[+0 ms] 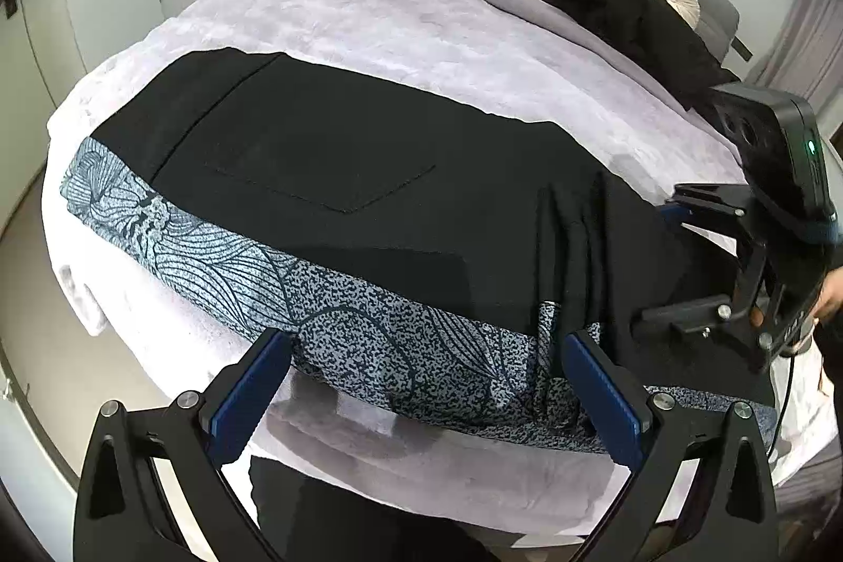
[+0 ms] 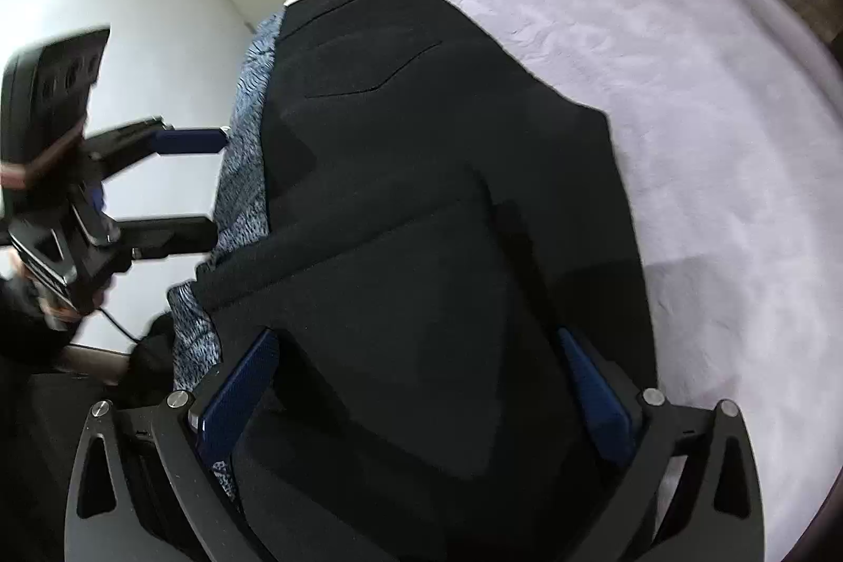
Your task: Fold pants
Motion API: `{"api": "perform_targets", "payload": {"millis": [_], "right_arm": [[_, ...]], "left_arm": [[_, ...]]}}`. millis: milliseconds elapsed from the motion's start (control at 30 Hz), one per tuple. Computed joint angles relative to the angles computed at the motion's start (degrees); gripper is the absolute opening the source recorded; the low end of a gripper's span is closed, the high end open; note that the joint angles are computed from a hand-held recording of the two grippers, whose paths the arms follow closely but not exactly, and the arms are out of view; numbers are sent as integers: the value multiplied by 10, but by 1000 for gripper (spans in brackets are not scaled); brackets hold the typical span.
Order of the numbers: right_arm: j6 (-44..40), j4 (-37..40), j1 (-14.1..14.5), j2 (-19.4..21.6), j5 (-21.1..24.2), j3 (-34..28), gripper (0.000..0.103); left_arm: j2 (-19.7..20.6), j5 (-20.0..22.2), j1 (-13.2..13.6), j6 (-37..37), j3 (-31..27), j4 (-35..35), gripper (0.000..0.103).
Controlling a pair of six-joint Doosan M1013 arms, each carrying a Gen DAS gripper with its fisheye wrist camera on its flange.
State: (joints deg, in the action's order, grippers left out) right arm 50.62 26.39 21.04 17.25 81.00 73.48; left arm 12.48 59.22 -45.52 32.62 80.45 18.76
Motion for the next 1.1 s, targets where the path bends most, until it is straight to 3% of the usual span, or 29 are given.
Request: {"api": "perform_targets", "payload": {"millis": [67,100,133,233,267,333,367,400,433,500,533,600,667,833,1033,1100], "right_arm": [[-4,-1,4,-6,-4,0,72],[5,-4,3,-14,-18,3,42],[7,-5,2,-19,-28,6,21],[15,-8,-4,-34,-56,25,17],[25,-23,0,-35,-66,35,19],[48,-32,2,-41,-96,50,40],[60,-28,2,-43,-95,50,45],[102,-34,1,-41,-86,40,58],[125,-25,-1,-44,-91,37,63],[112,26,-5,-58,-129,42,69],[96,42,-3,-64,-148,44,83],[73,32,14,-65,-174,37,96],[57,-20,44,-47,-162,10,96],[63,-47,76,17,-106,-69,96],[91,-47,99,139,-13,-234,96],[102,-42,105,190,47,-308,96]], "left_arm": [[-11,-5,2,-2,12,4,103],[-5,-6,2,-4,4,6,103],[-9,-12,4,-8,8,7,103],[-10,-24,13,-18,14,3,103],[-5,-14,16,-14,12,-7,103],[4,-3,19,-10,3,-18,103],[0,-9,20,-13,8,-18,103],[-6,-17,19,-19,14,-13,103],[-14,-24,20,-29,22,-6,103],[-21,-26,24,-49,32,3,103],[-21,-22,30,-58,35,-2,103],[-13,-4,46,-52,34,-39,103],[-17,-26,57,-45,47,-73,103],[-43,-49,49,-79,69,-31,103],[-72,-64,68,-103,104,-32,103],[-80,-72,75,-102,114,-31,103]]}}
